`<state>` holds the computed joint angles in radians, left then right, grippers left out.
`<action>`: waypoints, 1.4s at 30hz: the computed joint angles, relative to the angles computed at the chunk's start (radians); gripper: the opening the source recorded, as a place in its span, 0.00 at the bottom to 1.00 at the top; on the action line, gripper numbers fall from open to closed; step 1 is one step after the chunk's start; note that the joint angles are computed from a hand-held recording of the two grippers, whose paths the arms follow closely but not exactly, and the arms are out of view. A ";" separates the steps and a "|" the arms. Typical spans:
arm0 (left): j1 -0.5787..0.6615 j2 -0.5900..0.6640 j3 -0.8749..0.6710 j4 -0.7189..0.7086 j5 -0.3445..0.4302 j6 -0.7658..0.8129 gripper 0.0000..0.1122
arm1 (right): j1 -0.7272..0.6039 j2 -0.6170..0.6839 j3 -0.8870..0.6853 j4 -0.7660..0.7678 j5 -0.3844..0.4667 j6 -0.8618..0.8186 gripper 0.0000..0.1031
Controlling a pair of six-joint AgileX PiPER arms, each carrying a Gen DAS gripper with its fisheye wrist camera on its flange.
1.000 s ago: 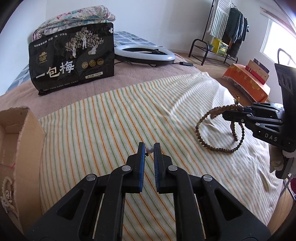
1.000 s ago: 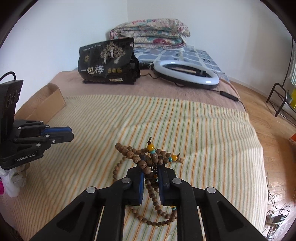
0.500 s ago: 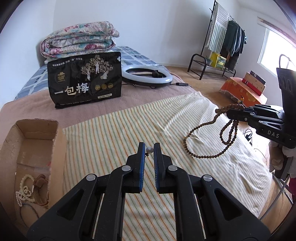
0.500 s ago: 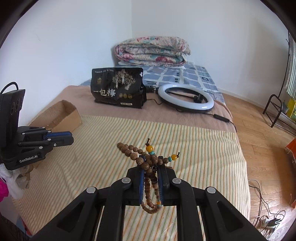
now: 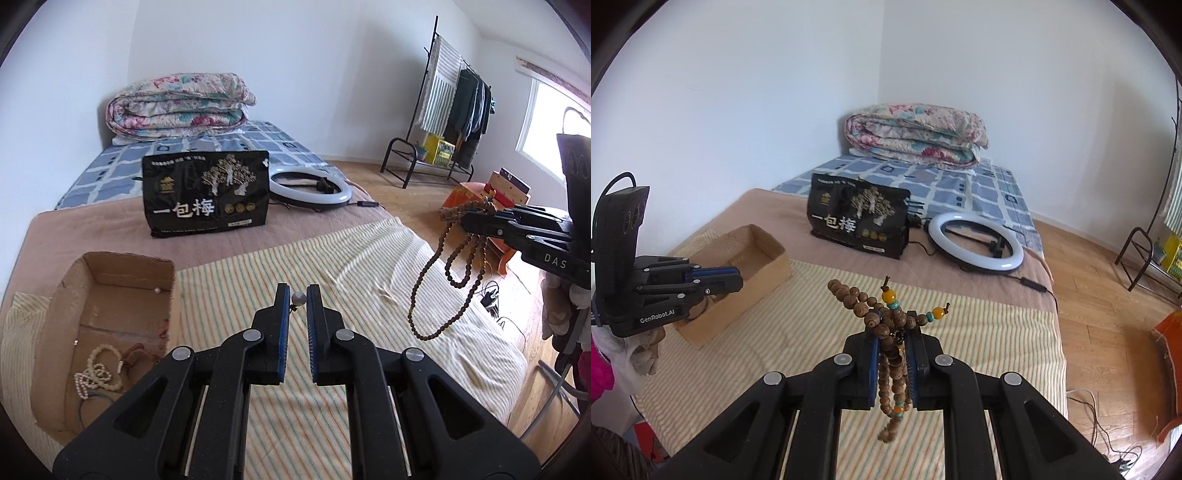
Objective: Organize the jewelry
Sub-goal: 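Carry the brown mala and white pearl with both grippers over the box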
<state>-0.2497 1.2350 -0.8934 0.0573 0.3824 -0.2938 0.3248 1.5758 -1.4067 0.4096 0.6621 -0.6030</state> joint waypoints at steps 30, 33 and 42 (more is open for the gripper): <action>1.035 -0.277 0.144 -0.869 0.452 1.188 0.06 | 0.498 0.220 -0.455 -0.271 0.079 0.427 0.10; 1.065 -0.261 0.150 -0.887 0.458 1.227 0.06 | 0.521 0.292 -0.550 -0.288 0.105 0.451 0.10; 1.085 -0.238 0.192 -0.929 0.442 1.316 0.06 | 0.566 0.491 -0.832 -0.329 0.188 0.500 0.10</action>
